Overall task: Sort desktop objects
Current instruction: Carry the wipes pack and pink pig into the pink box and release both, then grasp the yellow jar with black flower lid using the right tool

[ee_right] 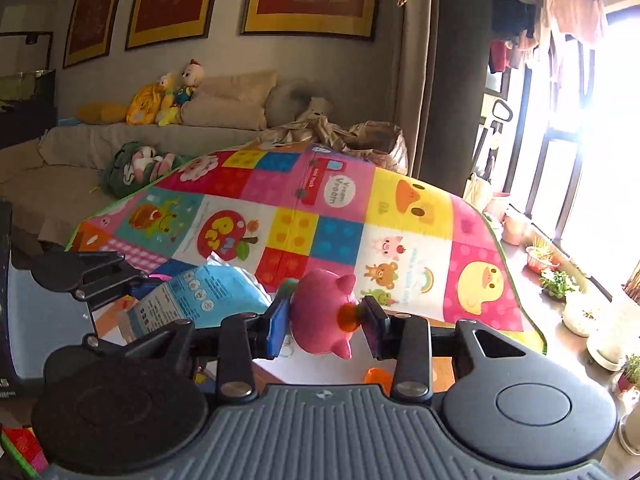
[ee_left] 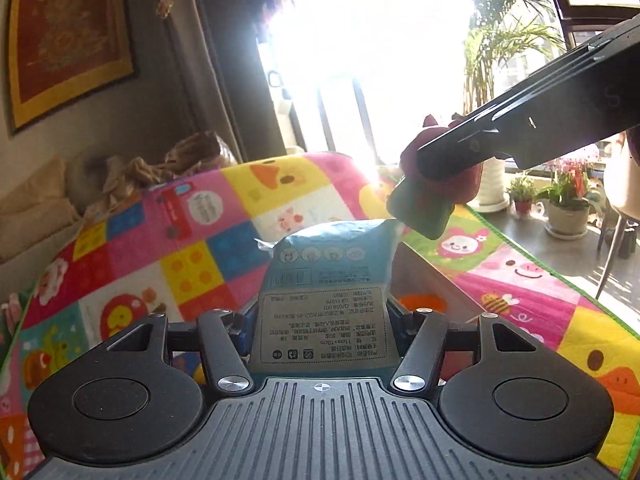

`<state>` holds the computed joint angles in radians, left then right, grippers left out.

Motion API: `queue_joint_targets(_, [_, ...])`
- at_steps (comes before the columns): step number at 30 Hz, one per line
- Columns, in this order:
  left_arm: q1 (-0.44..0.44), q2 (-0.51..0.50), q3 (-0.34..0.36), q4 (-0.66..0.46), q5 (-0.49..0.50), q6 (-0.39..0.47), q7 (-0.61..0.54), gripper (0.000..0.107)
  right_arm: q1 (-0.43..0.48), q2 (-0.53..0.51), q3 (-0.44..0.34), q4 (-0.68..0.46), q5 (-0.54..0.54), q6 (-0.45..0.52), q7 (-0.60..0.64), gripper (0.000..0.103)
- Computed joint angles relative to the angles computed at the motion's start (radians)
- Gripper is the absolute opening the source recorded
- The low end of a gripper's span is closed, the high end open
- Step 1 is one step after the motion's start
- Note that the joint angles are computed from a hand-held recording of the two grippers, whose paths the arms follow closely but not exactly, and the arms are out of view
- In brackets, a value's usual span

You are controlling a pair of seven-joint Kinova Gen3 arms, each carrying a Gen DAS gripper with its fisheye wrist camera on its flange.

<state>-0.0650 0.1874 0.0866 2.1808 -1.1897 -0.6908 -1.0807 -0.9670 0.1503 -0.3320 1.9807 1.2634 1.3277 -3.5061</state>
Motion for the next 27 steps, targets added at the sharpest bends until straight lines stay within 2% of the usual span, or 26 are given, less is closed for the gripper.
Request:
queue_joint_targets(2, [0.067, 0.061, 0.005, -0.053, 0.074, 0.067, -0.043, 0.069, 0.073, 0.005, -0.003, 0.005, 0.028, -0.042, 0.014, 0.037])
queue_joint_targets(4, [0.11, 0.129, 0.009, -0.124, 0.092, 0.148, -0.021, 0.07, 0.155, 0.028, -0.014, -0.002, 0.052, -0.081, 0.027, 0.034])
queue_joint_targets(6, [0.077, 0.166, 0.043, -0.164, 0.058, 0.205, 0.055, 0.072, 0.248, 0.048, -0.022, -0.004, 0.076, -0.156, 0.033, 0.034])
queue_joint_targets(8, [-0.013, 0.179, 0.096, -0.156, 0.006, 0.196, 0.109, 0.085, 0.317, 0.064, -0.022, -0.005, 0.079, -0.225, 0.019, 0.034])
queue_joint_targets(10, [-0.066, 0.178, 0.087, -0.12, 0.003, 0.147, 0.098, 0.092, 0.334, 0.082, 0.011, 0.001, 0.069, -0.274, 0.002, 0.034])
queue_joint_targets(12, [-0.086, 0.173, 0.041, -0.088, -0.016, 0.112, 0.112, 0.094, 0.356, 0.098, 0.022, 0.018, 0.073, -0.324, -0.027, 0.034])
queue_joint_targets(15, [-0.173, 0.186, 0.06, -0.071, -0.086, 0.121, 0.183, 0.095, 0.335, 0.125, 0.09, 0.007, 0.035, -0.398, -0.017, 0.034])
queue_joint_targets(17, [-0.157, 0.192, 0.007, -0.05, -0.056, 0.126, 0.16, 0.096, 0.301, 0.14, 0.16, -0.011, -0.002, -0.472, 0.015, 0.034])
queue_joint_targets(19, [-0.136, 0.196, -0.046, -0.027, 0.013, 0.148, 0.104, 0.096, 0.271, 0.159, 0.207, -0.04, -0.036, -0.532, 0.06, 0.037])
queue_joint_targets(21, [-0.179, 0.209, -0.028, -0.024, 0.029, 0.186, 0.113, 0.096, 0.24, 0.183, 0.25, -0.089, -0.076, -0.58, 0.131, 0.037])
queue_joint_targets(23, [-0.258, 0.231, 0.035, -0.038, -0.013, 0.223, 0.178, 0.097, 0.27, 0.209, 0.221, -0.153, -0.11, -0.611, 0.212, 0.037])
queue_joint_targets(27, [-0.302, 0.268, 0.03, -0.037, -0.032, 0.194, 0.198, 0.097, 0.441, 0.317, 0.045, -0.334, -0.162, -0.62, 0.374, 0.038])
